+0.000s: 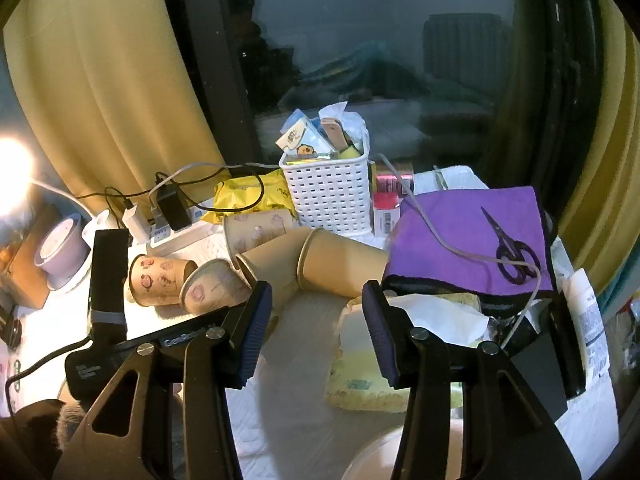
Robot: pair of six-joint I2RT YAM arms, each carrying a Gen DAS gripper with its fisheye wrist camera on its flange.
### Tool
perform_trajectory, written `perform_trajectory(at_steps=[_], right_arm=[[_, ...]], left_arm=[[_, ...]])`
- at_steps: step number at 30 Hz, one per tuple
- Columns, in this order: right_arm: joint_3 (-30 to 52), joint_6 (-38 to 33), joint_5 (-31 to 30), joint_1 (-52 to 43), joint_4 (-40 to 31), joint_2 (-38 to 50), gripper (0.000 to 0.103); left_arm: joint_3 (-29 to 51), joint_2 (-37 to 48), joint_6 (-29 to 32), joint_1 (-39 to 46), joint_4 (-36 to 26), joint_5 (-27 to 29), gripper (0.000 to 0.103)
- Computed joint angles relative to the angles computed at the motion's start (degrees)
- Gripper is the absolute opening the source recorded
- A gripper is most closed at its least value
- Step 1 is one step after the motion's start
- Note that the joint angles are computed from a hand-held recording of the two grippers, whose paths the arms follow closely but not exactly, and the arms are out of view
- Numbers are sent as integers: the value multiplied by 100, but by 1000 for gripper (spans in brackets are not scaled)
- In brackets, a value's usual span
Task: Flip cup upright
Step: 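Close the left gripper on a tan flower-print paper cup and lift it, then rotate the held cup upright with the left gripper while the right gripper grasps it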
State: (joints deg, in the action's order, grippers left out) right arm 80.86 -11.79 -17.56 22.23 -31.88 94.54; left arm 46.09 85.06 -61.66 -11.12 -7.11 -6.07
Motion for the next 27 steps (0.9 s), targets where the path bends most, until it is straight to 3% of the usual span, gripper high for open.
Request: perform_trajectory(at_steps=[7,15,19,27], right_arm=[[-194,108,296,124,-38,-266,49],[-901,407,622,419,-93,-1097,49],[-1299,708,891,837,-186,-1652,49],[-1840,1529,1472,2170,-547,-2642,49]], left_arm=[[-27,-214,719,-73,-134,-124,66],[-703,-1656,1721,-191,-647,-87,64],[-1028,-2875,2079,-408,-1392,-99,64],[-1364,-5406,2237,-1645,-3330,-923,64]])
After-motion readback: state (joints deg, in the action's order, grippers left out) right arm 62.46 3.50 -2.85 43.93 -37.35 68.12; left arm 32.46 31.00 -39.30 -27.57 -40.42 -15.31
